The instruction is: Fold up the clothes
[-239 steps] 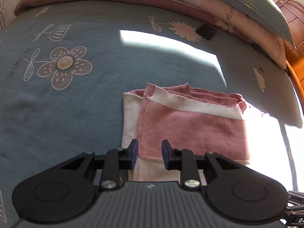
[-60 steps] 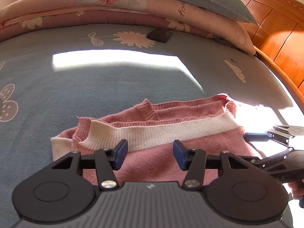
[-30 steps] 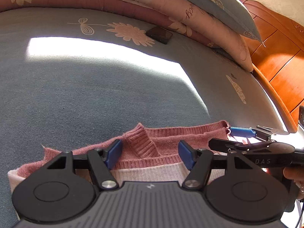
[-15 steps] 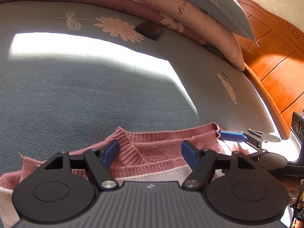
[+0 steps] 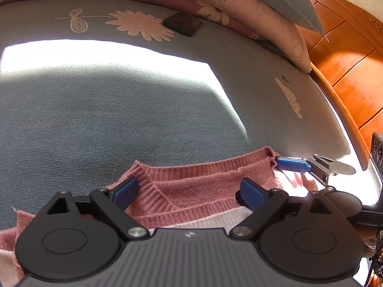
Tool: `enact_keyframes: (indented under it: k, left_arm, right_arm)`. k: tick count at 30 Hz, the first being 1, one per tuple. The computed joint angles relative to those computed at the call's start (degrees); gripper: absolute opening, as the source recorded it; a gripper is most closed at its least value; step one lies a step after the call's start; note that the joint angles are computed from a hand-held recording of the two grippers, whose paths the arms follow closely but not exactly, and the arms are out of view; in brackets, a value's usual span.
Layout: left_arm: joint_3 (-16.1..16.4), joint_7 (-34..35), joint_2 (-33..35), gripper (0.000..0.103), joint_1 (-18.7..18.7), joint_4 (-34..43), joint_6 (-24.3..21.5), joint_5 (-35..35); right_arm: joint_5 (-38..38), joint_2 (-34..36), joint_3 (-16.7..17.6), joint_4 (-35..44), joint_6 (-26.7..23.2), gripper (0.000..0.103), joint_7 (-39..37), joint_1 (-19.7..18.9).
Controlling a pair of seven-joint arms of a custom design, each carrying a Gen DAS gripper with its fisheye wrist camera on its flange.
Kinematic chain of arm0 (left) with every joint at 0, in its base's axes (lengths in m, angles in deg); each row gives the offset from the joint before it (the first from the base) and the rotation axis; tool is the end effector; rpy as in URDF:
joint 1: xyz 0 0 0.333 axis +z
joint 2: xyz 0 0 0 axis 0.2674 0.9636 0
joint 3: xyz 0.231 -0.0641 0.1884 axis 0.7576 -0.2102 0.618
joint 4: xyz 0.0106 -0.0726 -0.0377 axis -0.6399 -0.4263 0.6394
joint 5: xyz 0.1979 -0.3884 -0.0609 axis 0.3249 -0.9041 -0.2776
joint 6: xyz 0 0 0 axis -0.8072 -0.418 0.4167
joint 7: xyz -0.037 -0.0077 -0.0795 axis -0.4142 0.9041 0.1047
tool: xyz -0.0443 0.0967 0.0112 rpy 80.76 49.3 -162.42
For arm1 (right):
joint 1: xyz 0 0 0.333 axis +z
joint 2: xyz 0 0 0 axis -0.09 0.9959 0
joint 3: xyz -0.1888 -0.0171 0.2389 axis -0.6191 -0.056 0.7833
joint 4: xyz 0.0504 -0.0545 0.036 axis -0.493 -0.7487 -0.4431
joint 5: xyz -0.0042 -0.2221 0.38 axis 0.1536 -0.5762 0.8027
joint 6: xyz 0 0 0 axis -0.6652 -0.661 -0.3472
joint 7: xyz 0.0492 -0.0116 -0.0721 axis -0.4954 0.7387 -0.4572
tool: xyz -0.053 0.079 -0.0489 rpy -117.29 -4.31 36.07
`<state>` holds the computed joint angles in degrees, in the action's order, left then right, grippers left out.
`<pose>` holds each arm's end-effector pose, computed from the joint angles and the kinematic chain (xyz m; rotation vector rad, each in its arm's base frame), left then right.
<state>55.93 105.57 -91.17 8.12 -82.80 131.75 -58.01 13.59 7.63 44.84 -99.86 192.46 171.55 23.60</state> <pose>0.4130 -0.0396 0.4284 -1.9072 2.2109 -1.0657 0.3997 0.2127 0.4300 -2.0240 1.4866 -0.3604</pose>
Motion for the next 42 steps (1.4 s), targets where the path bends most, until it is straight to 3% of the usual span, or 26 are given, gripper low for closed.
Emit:
enact_keyframes:
  k: [5,12,21,26,34,37,42]
  left_arm:
    - [0.7,-2.4,0.0,0.094,0.1,0.5,-0.4,-1.9]
    - [1.8,-4.3,-5.5,0.094,3.3,-2.0,-2.3,-0.1]
    - [1.9,-4.6,-5.6,0.094,3.5,-2.5,0.1,-0.1]
    - [2.2,-6.1,-9.2,0.094,5.4,-3.9,-2.4,2.4]
    - [0.8,-5.9,-8.1,0.094,5.6,-5.0,2.5,4.1]
    - [0.9,-8.5,-12.5,0.094,6.4,-6.1,0.4,5.3]
    - [1.3,-12.0,-25.3,0.094,6.7,-11.0,-7.4,7.1]
  right_arm:
    - [-3.4,0.2,2.9,0.5,-1.1,0.103,2.0,-2.2]
    - [-3.7,-7.5,2.4,-2.9,-0.8,0.103,6.2,-3.4]
    - [-3.7,-5.0,0.7,-2.0,-2.3,0.103,6.4,-3.6]
    - [-4.4,-12.5,1.6,-5.0,-3.4,0.103,7.8,-4.3]
    - [-4.4,-23.9,2.4,-9.9,-9.6,0.103,12.6,-3.8]
    - [-5.3,-28.6,2.8,-11.6,-13.5,0.103,12.8,-3.4]
    - [-5.3,-37.2,3.1,-15.2,-21.1,0.103,14.1,-2.6]
